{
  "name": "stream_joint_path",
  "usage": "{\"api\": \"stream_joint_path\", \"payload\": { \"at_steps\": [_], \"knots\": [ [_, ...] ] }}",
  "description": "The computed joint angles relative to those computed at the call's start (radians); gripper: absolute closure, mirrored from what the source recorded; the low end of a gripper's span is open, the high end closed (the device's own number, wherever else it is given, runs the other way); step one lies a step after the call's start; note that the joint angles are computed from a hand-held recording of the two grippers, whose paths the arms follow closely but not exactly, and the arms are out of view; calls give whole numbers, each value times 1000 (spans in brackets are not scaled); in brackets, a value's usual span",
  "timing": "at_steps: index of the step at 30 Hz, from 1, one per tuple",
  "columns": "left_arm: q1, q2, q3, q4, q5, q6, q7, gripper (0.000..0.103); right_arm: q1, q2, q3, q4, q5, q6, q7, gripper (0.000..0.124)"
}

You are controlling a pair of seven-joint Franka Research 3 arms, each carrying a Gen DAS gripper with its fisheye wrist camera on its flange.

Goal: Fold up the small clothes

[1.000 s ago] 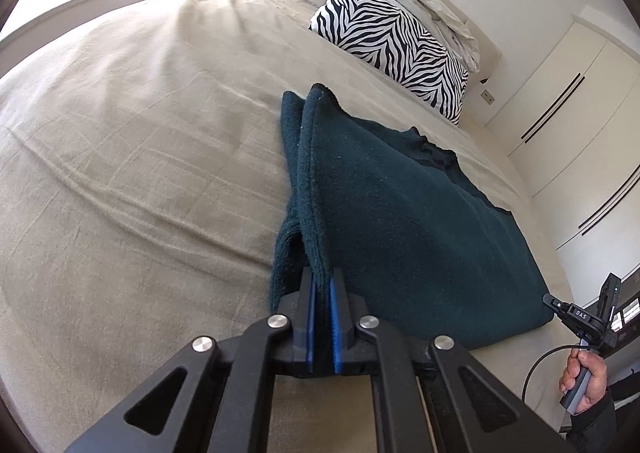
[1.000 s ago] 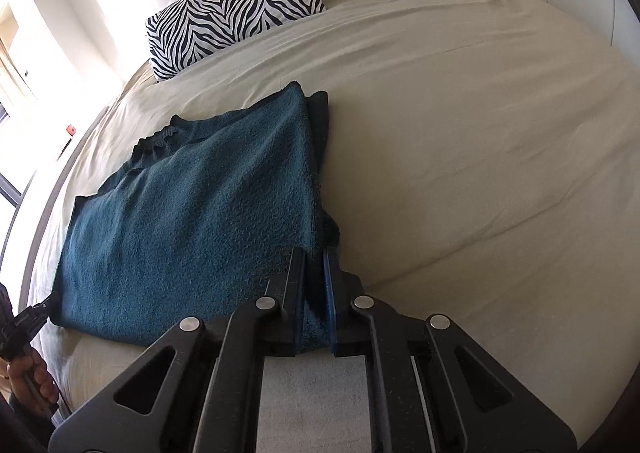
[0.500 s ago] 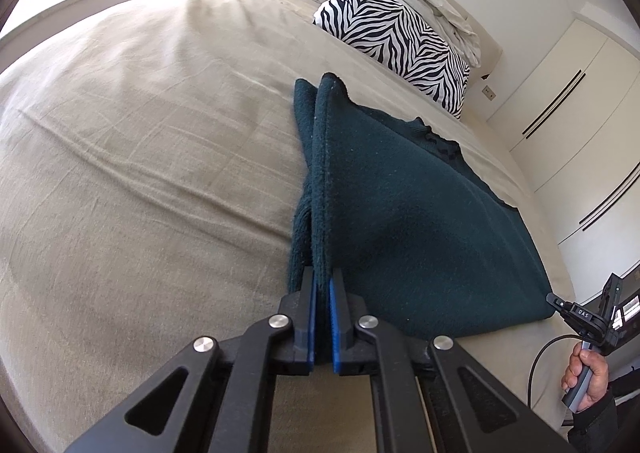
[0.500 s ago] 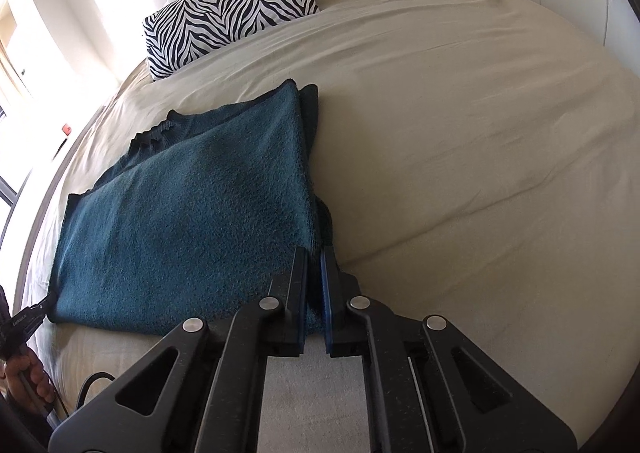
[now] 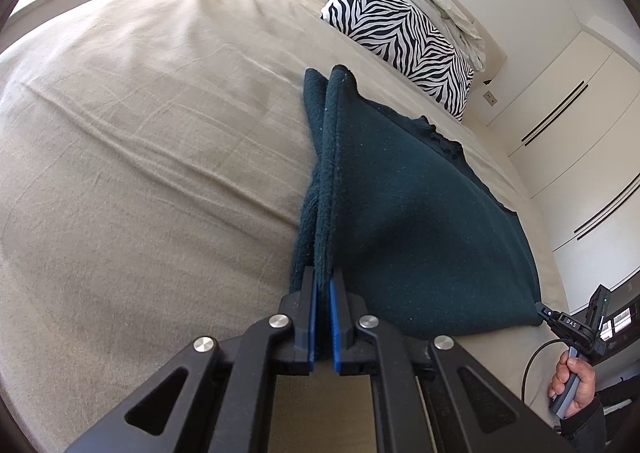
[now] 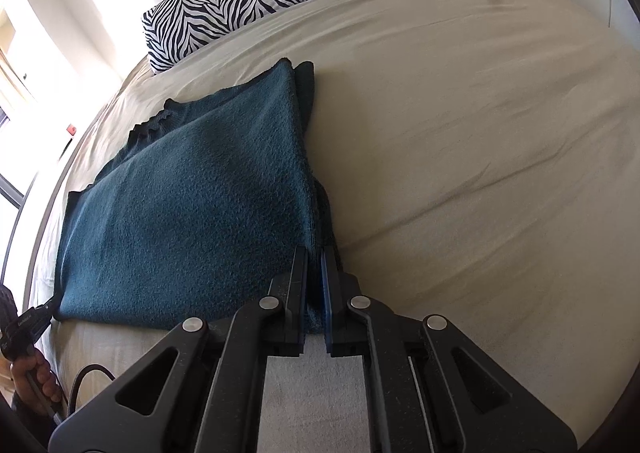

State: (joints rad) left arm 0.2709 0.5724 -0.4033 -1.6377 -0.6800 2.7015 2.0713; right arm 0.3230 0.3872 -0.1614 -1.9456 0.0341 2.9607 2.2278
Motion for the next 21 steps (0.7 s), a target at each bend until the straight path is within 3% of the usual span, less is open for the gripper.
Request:
{"api": "stream_joint_path", "payload": {
  "at_steps": [4,7,10,13,19,21],
  "knots": [
    [-2,4,4,10,8,-12,-13,94,-9,0,9,-2,12,6,-9,119],
    [2,7,1,15,3,-18,-12,94,47,-1,-48,0,-45,-13,38,119],
    [1,9,4,19,7,-24,-12,95,51,-3,-56,-8,-58,-2,82,119],
    [3,12,5,28,4,-35,-14,95,17,-9,-21,-28,-25,26,76,119],
    [2,10,6,24,0,-33,-5,95,8,-14,-13,-36,-13,26,53,119],
    [6,12,4,30,-4,-48,-6,93,-50,-13,54,-28,41,8,-14,119]
  ]
}}
